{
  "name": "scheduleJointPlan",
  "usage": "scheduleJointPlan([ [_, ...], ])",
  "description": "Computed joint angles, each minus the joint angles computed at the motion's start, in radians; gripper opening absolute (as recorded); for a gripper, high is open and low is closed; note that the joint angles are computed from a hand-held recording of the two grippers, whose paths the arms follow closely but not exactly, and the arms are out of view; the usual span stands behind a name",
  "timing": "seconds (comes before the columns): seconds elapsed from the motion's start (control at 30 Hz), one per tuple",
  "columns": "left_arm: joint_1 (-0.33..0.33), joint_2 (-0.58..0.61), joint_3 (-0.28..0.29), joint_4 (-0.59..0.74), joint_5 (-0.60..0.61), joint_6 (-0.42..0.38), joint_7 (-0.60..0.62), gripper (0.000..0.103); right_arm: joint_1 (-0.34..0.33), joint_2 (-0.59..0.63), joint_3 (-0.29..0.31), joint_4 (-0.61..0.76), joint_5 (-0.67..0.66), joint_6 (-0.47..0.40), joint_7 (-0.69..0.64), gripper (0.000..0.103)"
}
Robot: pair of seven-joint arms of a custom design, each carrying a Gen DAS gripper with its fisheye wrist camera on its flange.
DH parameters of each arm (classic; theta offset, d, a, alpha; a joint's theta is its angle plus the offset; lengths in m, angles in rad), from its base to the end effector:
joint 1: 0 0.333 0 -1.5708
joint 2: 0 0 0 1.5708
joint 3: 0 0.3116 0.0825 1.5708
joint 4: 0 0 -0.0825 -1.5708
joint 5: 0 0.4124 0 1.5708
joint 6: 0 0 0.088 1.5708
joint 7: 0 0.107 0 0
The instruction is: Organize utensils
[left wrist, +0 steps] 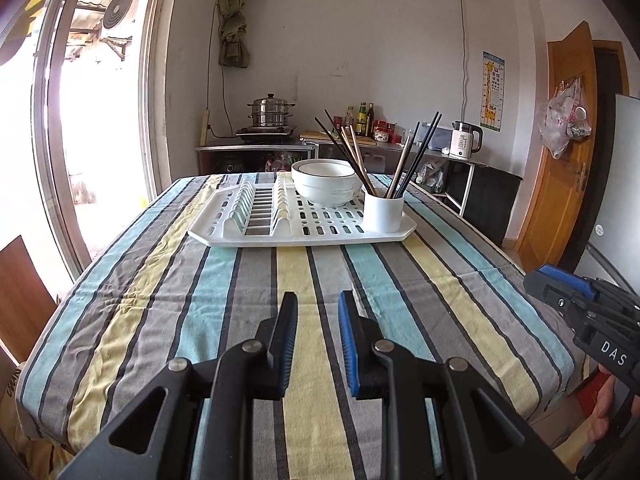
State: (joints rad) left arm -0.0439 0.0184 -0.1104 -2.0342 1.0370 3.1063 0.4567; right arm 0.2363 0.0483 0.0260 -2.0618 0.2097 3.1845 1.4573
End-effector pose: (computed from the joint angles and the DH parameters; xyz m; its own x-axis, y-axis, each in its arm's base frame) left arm 0.5909 -0.1649 0.5122 -0.0903 -0.9944 0.0553 -0.4821 -0.0050 -0.8761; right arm 0.6122 0.1442 0.5239 0.2063 -0.9751 -0.0813 -0.4830 -0.0293 -0.8751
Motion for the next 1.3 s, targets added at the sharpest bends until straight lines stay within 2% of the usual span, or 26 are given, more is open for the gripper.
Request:
scheduleJointPlan([
  [0.13,0.008,-0.024,-0.001,-0.019,0.123,0.001,-0.124,0.022,0.018,-0.018,-0.027,-0.031,-0.098,0.019,0.083,0.03],
  [0.2,0.016,-0.031,-0.006,-0.021,0.172,0.003,-0.171,0.022,0.01,-0.022,-0.017,-0.037,-0.09,0.018,0.076,0.03],
  [0.37,0.025,-0.036,-0.017,-0.027,0.194,0.005,-0.191,0.022,0.01,-0.028,-0.027,-0.048,-0.165,0.022,0.151,0.03],
  [0.6,0.025,-0.036,-0.022,-0.027,0.193,-0.001,-0.191,0.022,0.002,-0.029,-0.024,-0.053,-0.211,0.028,0.19,0.03],
  [0.67,0.025,-0.036,-0.022,-0.027,0.195,-0.001,-0.194,0.022,-0.007,-0.03,-0.006,-0.052,-0.148,0.026,0.135,0.03],
  [0.83,0.024,-0.035,-0.023,-0.026,0.195,-0.003,-0.19,0.022,-0.008,-0.027,0.003,-0.047,-0.103,0.021,0.093,0.03],
  [1.0,0.023,-0.034,-0.022,-0.028,0.18,-0.003,-0.169,0.022,-0.006,-0.028,0.003,-0.047,-0.089,0.021,0.08,0.03],
  [1.07,0.022,-0.035,-0.023,-0.028,0.178,-0.006,-0.166,0.022,-0.002,-0.028,-0.006,-0.047,-0.12,0.021,0.108,0.03],
  [1.13,0.021,-0.036,-0.024,-0.025,0.196,-0.014,-0.18,0.022,-0.005,-0.03,0.003,-0.047,-0.085,0.019,0.076,0.03],
  [1.2,0.021,-0.036,-0.025,-0.024,0.203,-0.016,-0.186,0.022,-0.003,-0.03,-0.004,-0.047,-0.116,0.018,0.103,0.03],
  [1.3,0.019,-0.036,-0.025,-0.024,0.2,-0.015,-0.179,0.022,-0.005,-0.032,0.003,-0.048,-0.084,0.016,0.075,0.03],
])
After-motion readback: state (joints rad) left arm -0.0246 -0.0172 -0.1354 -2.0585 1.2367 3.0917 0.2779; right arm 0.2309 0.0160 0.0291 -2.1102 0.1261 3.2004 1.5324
